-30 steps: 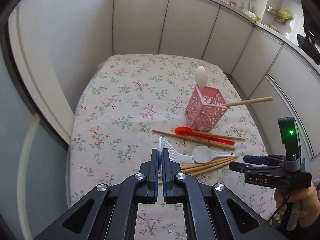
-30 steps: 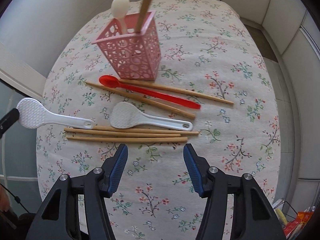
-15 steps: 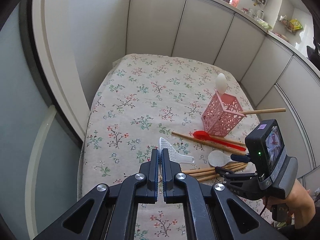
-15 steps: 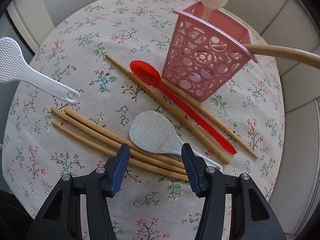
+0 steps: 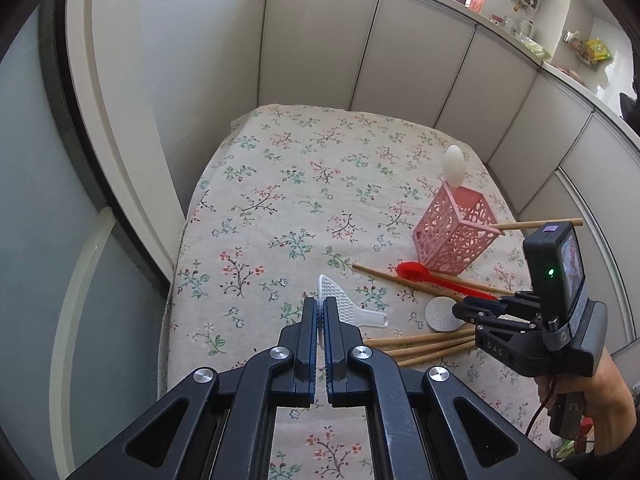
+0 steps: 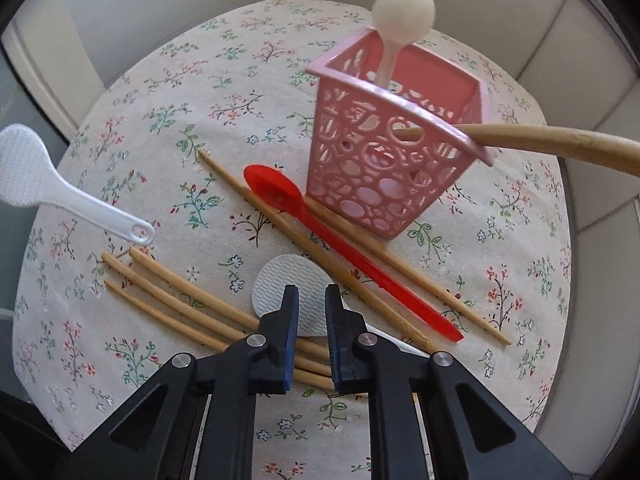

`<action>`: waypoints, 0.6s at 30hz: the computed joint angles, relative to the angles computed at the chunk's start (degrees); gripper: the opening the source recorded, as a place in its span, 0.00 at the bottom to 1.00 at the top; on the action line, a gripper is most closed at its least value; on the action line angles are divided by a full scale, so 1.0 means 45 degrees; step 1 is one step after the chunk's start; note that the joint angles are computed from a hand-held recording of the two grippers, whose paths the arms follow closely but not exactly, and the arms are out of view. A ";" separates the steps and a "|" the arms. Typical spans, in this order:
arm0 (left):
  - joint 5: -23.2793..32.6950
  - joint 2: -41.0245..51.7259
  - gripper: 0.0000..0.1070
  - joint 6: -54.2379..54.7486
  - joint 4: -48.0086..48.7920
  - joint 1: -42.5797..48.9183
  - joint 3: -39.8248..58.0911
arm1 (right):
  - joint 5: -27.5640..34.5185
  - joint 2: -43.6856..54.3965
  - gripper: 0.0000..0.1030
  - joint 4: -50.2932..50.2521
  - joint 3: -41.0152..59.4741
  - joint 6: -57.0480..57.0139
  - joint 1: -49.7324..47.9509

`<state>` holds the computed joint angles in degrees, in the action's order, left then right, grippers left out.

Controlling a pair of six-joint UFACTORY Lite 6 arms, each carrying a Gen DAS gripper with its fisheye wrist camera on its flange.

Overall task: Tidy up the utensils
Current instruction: 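Grasp the other white rice paddle with the right tool while the left holds its paddle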

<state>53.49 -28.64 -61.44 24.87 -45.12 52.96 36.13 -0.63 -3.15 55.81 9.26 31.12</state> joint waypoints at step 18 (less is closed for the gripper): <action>-0.0074 0.0091 0.02 -0.0046 -0.0049 0.0093 -0.0134 | -0.0761 0.1719 0.42 -0.3161 0.0168 0.3387 0.1624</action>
